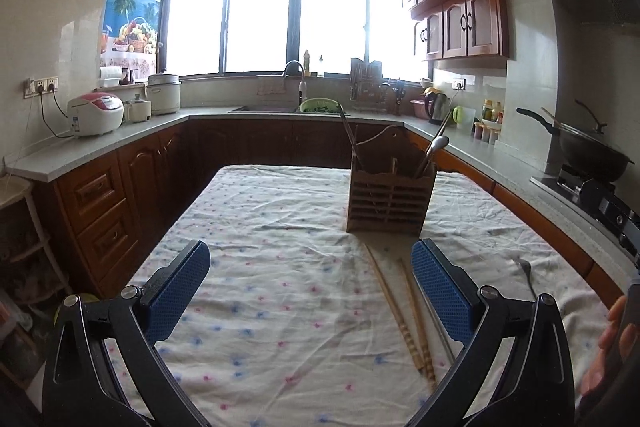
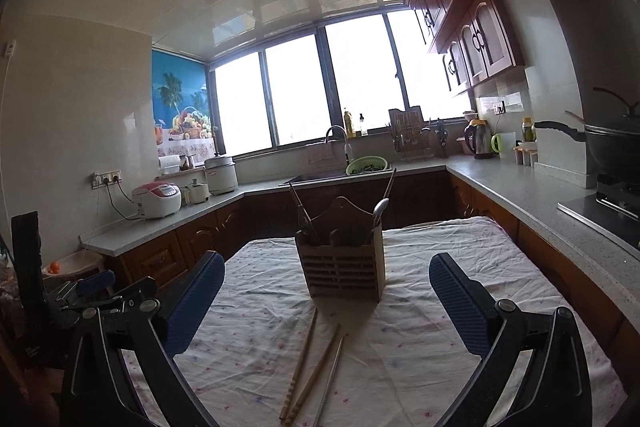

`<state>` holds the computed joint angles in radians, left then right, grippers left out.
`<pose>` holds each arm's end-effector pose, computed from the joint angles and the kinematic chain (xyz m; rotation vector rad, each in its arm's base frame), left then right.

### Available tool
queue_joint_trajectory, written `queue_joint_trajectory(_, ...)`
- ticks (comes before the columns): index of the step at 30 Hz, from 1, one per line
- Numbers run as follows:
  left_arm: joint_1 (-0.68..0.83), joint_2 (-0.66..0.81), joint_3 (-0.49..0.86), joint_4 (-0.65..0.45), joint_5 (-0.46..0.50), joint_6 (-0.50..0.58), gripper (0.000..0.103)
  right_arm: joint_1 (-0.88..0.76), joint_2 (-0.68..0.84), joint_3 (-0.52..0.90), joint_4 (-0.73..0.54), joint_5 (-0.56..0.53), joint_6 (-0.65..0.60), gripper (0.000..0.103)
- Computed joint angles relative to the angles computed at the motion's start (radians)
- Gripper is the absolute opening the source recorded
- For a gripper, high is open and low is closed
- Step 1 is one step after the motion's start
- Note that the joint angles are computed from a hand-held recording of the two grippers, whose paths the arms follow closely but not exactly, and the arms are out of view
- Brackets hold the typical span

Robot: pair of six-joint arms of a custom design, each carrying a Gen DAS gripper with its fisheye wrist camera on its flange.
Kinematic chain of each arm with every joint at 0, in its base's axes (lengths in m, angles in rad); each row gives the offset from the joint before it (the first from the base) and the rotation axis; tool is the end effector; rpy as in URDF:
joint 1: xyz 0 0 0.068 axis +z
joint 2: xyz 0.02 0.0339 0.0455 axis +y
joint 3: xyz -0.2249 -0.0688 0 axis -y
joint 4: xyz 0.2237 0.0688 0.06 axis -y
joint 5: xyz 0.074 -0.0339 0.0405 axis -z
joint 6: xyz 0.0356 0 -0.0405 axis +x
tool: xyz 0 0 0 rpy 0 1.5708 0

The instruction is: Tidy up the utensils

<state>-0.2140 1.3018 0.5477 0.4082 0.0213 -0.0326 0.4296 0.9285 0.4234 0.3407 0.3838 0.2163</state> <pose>0.2612 -0.0575 0.1837 0.1883 1.9118 -0.1863 0.2016 0.0777 0.2203 0.0976 1.7225 0.1444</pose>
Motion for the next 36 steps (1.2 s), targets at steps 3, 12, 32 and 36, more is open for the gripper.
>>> queue_joint_trajectory(3, -0.015, 0.042, -0.033, 0.055, -0.023, 0.004, 0.103, 0.001, 0.065, -0.045, 0.070, 0.013, 0.011, 0.103)
queue_joint_trajectory(12, -0.047, 0.049, -0.105, 0.122, -0.074, 0.020, 0.103, 0.020, 0.083, -0.133, 0.137, 0.037, 0.023, 0.103)
queue_joint_trajectory(32, -0.089, -0.220, -0.031, -0.252, -0.158, 0.023, 0.103, 0.113, -0.160, -0.018, -0.230, 0.125, 0.063, 0.103)
queue_joint_trajectory(36, -0.088, -0.228, -0.017, -0.287, -0.158, 0.020, 0.103, 0.123, -0.139, 0.000, -0.244, 0.123, 0.063, 0.103)
